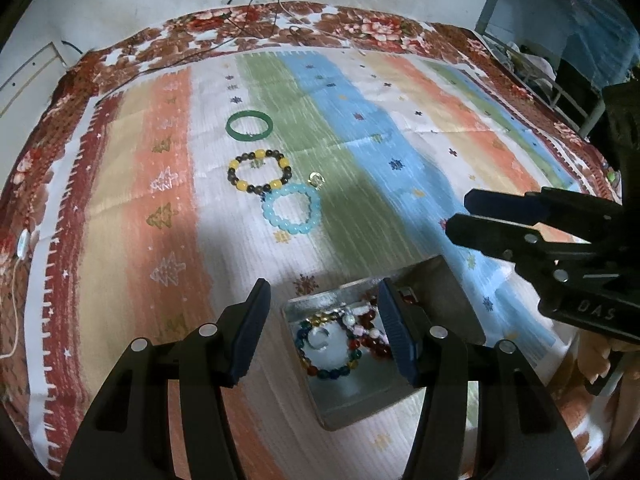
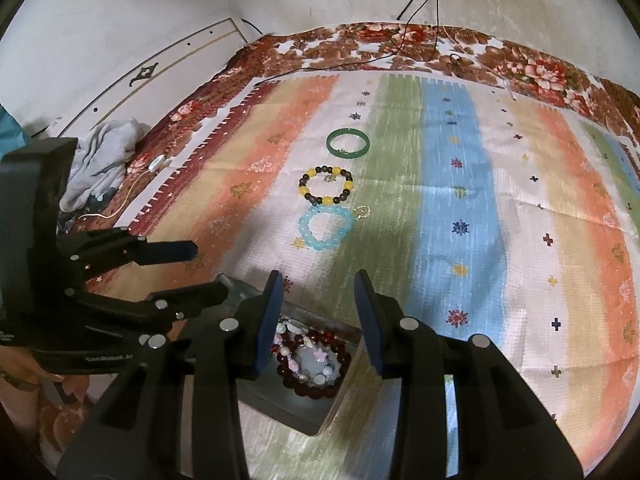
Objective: Organize jewelry
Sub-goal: 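Move both open grippers back toward the yellow-black and light blue bracelets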
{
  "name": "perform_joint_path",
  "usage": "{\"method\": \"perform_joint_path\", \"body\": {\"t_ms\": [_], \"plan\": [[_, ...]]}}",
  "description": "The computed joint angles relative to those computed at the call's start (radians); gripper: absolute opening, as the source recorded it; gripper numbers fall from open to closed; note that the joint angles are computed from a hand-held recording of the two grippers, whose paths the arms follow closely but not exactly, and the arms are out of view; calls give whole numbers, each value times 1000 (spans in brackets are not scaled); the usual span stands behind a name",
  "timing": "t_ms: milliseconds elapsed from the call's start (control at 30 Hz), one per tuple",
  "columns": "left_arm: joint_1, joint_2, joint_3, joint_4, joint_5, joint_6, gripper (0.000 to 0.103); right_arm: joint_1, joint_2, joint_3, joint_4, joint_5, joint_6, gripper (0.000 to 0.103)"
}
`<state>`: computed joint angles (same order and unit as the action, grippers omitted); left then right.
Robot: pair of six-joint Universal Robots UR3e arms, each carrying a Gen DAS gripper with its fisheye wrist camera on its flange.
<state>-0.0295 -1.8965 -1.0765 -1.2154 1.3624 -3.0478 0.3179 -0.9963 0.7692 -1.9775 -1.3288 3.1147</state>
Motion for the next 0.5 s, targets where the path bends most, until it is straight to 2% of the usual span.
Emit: {"method": "perform_joint_path", "body": {"t_ms": [300, 500], "plan": [[14, -112, 155, -59, 28, 9, 55, -11, 120, -183, 92, -6, -1, 39], [44, -231, 310, -128, 77, -6, 55, -23, 313, -510, 260, -21, 8, 39]]}}
